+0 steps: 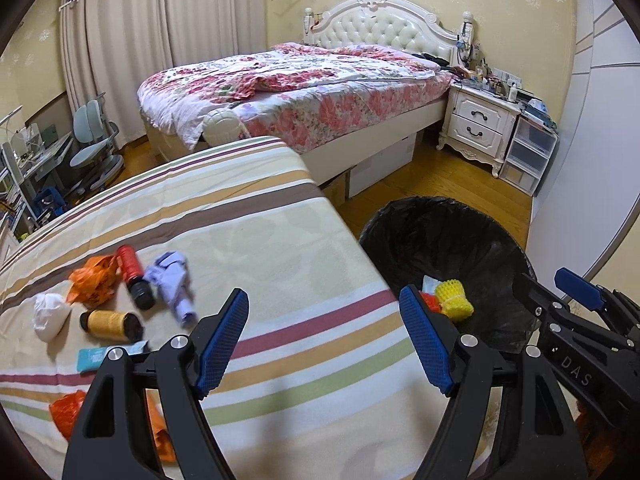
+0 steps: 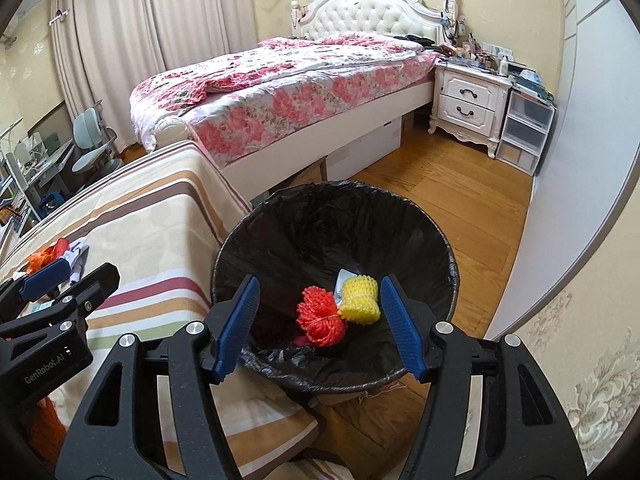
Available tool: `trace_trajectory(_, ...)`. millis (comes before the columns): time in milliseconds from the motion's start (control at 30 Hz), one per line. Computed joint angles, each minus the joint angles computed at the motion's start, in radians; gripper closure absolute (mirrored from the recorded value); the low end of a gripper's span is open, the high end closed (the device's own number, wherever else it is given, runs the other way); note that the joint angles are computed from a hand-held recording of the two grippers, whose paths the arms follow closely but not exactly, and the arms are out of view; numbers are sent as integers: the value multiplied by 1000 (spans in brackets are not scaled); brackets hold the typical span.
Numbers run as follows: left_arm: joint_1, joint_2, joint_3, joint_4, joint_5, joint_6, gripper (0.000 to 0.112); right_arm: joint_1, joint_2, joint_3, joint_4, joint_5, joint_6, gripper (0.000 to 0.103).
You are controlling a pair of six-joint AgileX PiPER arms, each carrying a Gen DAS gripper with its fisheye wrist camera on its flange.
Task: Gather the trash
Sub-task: 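Move both tools back toward the remaining trash on the bed, then grasp the orange plastic bag with the left tool while the right tool grasps the orange cloth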
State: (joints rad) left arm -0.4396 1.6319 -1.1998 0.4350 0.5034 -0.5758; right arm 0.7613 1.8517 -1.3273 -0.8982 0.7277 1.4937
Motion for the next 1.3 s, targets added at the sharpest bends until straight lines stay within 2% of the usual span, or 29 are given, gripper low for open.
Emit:
trace_trajectory(300,82,-161,167,29,3,-2,37,81,16,-32,22,11,-14,42)
trace_trajectory(600,215,-304,310,3,7,38,37,169,70,-116,52,20,-59,41)
trace_trajectory(700,278,-341,357,-38,-15,94,34,192,94,-154,63,25,-81,41)
trace_trajectory(800,321,-348,387,-50,-29,115,34,211,115,-191,72,34,-104,37)
trace_trajectory(1000,375,-333,407,-67,-50,156,33,230,169,-281,116,55,-173,37)
trace_trajectory(1167,453,-312,412,-173,-66,275,33,237,212,-350,151,70,-231,37)
trace_trajectory(1300,527,-307,409,-328,-64,424,33,243,239,-390,173,79,-266,37)
